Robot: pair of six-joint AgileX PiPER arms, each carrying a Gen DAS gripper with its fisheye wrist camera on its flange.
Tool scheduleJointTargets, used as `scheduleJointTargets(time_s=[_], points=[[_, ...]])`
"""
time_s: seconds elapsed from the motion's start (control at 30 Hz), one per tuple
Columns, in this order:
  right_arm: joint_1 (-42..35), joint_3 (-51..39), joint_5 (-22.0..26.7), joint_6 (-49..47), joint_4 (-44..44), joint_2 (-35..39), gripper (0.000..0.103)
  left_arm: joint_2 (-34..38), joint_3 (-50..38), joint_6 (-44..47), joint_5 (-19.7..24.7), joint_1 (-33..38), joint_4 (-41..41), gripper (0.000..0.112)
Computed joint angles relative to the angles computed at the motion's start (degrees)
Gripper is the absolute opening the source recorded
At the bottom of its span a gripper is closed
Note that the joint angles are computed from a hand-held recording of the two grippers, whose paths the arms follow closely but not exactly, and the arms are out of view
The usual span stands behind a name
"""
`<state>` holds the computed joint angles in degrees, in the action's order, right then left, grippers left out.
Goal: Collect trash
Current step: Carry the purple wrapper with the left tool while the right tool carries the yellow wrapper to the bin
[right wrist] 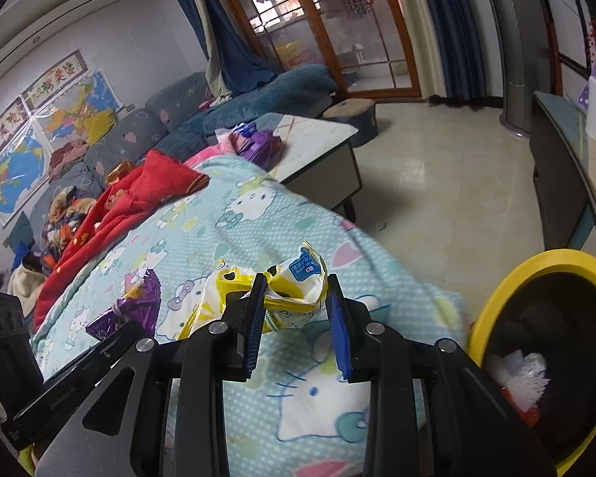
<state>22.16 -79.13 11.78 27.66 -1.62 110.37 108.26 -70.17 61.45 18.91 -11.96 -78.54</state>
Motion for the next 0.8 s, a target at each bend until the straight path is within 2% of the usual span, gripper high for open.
scheduleJointTargets(time_s=[0.37, 0.5, 0.67, 0.8], points=[[-1.8, 8.8, -2.3, 19.4, -21.7, -7.0, 0.029, -0.6, 0.2, 3.3, -0.3, -4.8, -1.3, 0.01], [-3.2, 12.2, -3.1, 22.6, -24.9, -9.3, 0.029, -0.6, -0.1, 4.2, -0.5, -6.1, -1.5, 0.01], [-4.6, 16.1, -3.6, 34.2, -36.4, -11.9, 0.029, -0.6, -0.7, 4.9, -0.7, -8.0, -1.3, 0.01], [-5.6, 19.2, -3.3, 47.9, -50.0, -13.8, 0.029, 0.0, -2.1, 3.3, -0.8, -9.7, 1.3, 0.01]])
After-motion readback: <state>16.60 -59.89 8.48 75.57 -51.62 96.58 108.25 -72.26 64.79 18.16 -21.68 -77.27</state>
